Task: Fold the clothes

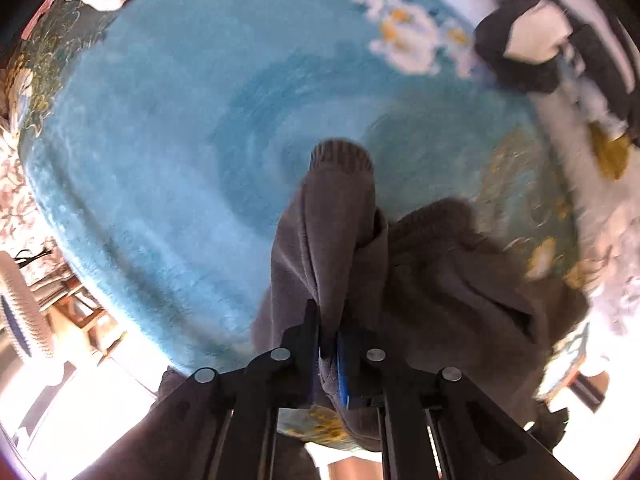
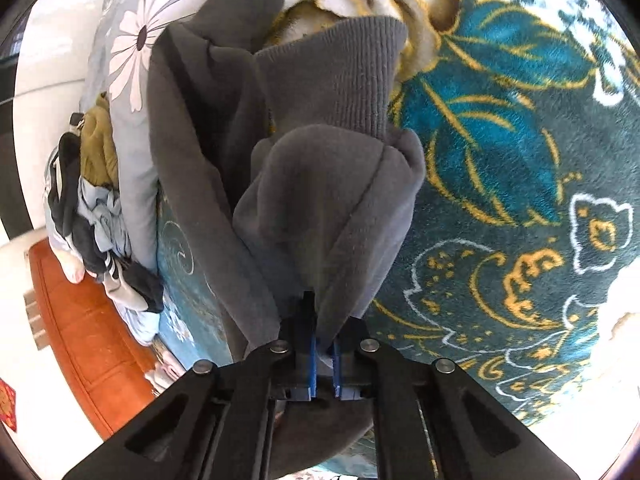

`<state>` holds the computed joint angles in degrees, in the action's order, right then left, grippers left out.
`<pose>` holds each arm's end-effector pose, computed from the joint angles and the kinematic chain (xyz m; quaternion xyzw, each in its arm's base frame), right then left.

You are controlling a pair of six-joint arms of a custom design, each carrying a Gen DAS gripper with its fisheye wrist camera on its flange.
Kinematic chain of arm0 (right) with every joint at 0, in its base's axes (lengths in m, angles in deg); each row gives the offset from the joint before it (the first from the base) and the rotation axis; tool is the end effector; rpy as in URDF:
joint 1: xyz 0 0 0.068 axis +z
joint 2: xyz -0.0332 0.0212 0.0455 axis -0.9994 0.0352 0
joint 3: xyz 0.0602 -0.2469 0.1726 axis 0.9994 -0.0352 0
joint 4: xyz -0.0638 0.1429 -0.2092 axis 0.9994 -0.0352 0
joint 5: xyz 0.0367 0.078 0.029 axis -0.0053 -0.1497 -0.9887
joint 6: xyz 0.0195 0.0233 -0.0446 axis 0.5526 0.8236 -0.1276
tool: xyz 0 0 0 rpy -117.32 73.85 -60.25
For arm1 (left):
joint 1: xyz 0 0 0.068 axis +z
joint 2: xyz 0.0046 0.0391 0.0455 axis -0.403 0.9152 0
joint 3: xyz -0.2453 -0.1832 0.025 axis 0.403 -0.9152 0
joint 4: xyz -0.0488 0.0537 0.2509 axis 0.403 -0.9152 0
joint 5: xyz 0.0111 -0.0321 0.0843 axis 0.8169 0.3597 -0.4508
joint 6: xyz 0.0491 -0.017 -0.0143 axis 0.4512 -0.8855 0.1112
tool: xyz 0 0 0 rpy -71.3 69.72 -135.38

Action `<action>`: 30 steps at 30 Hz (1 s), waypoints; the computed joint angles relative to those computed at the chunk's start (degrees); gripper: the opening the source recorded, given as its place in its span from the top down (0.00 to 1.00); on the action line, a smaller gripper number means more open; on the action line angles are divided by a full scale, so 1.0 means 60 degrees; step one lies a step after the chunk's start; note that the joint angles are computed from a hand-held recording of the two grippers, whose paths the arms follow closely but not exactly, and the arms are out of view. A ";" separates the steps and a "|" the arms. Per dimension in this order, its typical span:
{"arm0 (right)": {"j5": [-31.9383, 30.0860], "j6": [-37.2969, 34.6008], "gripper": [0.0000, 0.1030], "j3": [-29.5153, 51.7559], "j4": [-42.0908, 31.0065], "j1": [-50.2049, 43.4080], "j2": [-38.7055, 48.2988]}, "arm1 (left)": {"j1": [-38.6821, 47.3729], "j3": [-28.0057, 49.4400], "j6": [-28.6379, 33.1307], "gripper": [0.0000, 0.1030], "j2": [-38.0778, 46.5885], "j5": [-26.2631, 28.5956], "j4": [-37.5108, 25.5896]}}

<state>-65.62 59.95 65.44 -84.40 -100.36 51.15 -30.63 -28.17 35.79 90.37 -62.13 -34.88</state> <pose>0.2085 -0.0254 0.1427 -0.4685 -0.8286 -0.3063 0.0052 0.2744 -0.0457 0.2047 0.3340 -0.9253 0.1598 0.0824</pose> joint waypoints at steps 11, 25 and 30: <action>0.0396 -0.0624 0.96 0.2526 -0.2044 -0.0434 -0.2444 | 0.2368 0.4687 0.1993 0.93 -0.1003 0.1659 -0.0130; 0.2692 0.2621 0.96 0.0599 -0.4085 0.2767 -0.6010 | 0.5187 -0.1926 0.4239 0.93 -0.0957 0.0749 0.1115; 0.2956 0.5251 0.96 -0.0924 -0.3557 0.4626 -0.6418 | 0.5639 -0.2227 0.5020 0.93 -0.0798 0.0625 0.1092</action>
